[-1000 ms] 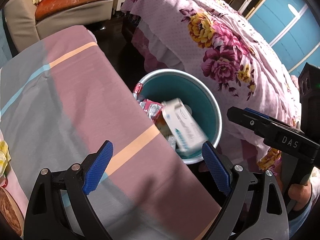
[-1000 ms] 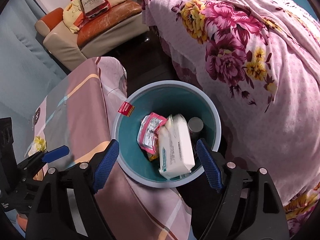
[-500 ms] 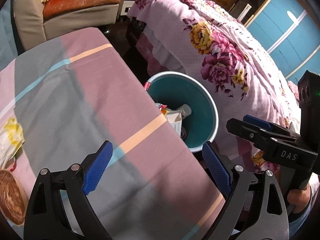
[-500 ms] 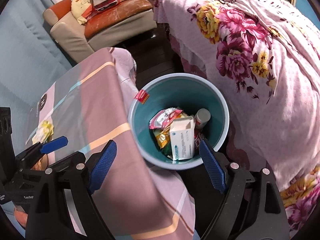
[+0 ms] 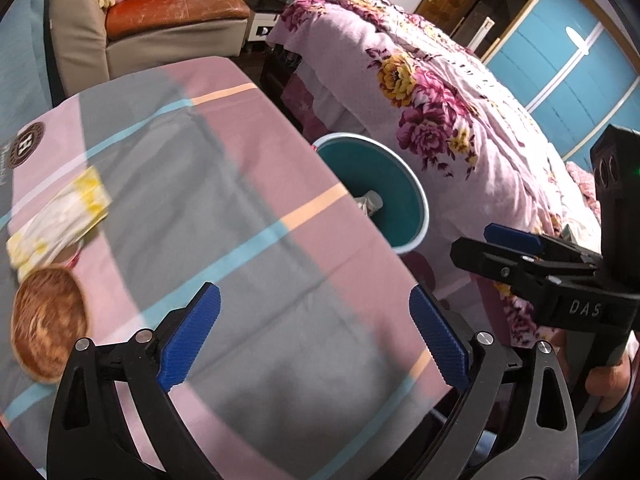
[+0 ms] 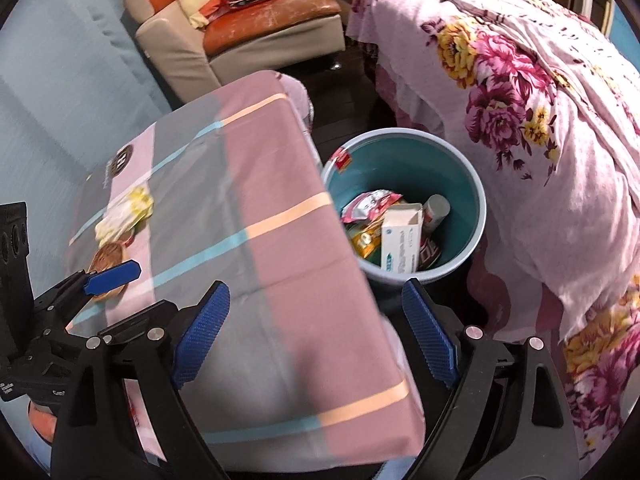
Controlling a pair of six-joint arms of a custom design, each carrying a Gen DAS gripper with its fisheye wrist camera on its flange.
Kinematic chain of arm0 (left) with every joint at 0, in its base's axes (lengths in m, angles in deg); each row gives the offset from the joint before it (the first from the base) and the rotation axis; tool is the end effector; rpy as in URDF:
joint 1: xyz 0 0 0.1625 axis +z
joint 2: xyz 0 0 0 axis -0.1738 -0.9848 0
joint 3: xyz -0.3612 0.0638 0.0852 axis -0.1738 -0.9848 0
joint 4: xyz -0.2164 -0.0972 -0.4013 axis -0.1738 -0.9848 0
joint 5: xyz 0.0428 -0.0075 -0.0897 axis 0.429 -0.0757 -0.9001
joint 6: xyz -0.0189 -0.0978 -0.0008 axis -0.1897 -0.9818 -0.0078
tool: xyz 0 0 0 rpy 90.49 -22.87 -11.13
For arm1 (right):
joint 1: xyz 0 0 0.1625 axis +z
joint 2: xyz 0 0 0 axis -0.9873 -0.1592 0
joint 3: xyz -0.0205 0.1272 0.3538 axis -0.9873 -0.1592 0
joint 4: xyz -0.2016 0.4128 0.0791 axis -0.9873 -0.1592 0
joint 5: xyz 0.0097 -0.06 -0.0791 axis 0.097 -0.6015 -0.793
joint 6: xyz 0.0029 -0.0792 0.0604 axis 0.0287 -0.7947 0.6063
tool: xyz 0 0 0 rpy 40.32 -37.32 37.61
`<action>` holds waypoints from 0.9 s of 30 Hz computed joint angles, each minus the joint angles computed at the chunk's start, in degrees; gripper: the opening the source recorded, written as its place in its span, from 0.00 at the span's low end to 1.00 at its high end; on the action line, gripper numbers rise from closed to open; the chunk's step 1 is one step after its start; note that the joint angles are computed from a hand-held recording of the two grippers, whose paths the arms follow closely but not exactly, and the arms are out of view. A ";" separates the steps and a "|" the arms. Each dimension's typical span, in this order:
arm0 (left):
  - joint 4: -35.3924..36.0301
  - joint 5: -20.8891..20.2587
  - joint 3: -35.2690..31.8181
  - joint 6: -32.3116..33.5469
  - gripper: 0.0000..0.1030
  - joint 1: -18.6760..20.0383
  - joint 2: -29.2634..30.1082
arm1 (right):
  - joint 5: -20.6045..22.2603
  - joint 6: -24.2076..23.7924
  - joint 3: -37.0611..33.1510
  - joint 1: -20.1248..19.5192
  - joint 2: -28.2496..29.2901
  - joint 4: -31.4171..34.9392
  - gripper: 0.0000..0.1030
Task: Collect trash
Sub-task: 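Return to the table and grasp the orange snack bag with the left gripper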
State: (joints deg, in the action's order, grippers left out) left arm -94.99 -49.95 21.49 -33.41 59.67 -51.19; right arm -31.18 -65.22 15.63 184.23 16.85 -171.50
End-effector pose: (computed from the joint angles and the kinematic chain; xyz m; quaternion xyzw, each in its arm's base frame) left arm -0.2647 -0.6186 0.1915 0.0053 0.9340 -0.2738 0.2295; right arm 0.2626 -0.7135 0.2262 0.2564 -0.9361 0.0850 0.2252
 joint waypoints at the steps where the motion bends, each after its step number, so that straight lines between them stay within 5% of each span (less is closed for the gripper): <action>1: -0.08 0.15 1.72 -0.14 0.93 -0.51 -1.57 | -0.11 0.05 0.57 0.21 -0.36 -0.01 0.82; 9: 6.22 2.22 13.56 -5.62 0.93 -4.81 -13.77 | 0.00 -1.18 8.59 2.78 -5.47 -0.13 0.82; 18: 17.38 1.95 25.37 -20.34 0.93 -8.71 -28.12 | 1.73 -2.55 15.30 5.27 -7.83 2.25 0.82; 27: 23.90 0.44 31.29 -27.74 0.93 -10.67 -33.40 | 2.15 -2.39 18.68 6.42 -8.70 4.15 0.82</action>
State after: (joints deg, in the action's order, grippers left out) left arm -71.09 -49.51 52.78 -61.15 49.00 -84.59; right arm -29.03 -67.61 34.31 190.65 8.15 -167.35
